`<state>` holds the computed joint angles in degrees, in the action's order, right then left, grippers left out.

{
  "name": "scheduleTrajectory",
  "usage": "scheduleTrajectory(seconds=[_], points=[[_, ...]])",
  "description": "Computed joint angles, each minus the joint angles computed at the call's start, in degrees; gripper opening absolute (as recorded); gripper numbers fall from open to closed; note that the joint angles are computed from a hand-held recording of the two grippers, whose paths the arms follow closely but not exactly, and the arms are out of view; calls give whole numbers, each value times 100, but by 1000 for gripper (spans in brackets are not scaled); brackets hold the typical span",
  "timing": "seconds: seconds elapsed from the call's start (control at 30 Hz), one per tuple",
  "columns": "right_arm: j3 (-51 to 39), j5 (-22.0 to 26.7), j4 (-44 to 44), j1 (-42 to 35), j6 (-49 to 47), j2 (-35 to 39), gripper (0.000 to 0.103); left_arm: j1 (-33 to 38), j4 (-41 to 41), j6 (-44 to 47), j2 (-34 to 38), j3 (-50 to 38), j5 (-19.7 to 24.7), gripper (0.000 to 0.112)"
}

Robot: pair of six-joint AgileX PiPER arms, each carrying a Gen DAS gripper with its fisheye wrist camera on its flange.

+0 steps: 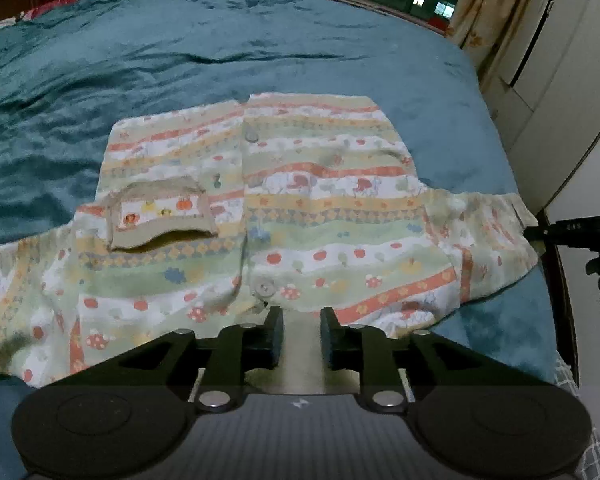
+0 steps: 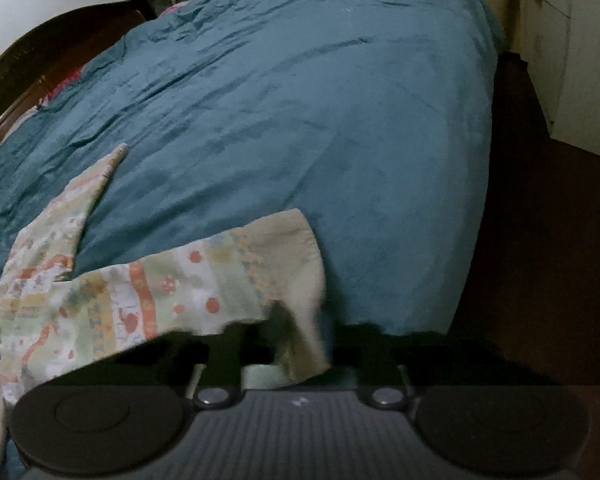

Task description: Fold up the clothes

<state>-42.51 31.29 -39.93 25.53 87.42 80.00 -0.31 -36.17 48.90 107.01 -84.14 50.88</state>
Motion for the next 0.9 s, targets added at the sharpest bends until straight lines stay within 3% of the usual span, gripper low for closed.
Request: scheduleTrajectory(seconds=[0.13, 0.2, 0.43, 0.73, 0.9], points=[[-336, 1215, -782, 734, 472, -125, 6, -2, -92, 109, -6, -40, 18, 25], [-383, 1589, -939, 913, 552, -253, 6, -30, -27, 123, 52, -28, 19, 25], [-393, 1363, -554, 644, 193, 17, 6, -93, -42, 229, 9, 69, 16, 25], [-1125, 2027, -379, 904, -241, -331, 6, -653, -191, 460, 121, 21, 4, 26], [-1934, 2171, -70, 1053, -819, -392, 6, -572, -395, 811, -73, 381, -29, 34]])
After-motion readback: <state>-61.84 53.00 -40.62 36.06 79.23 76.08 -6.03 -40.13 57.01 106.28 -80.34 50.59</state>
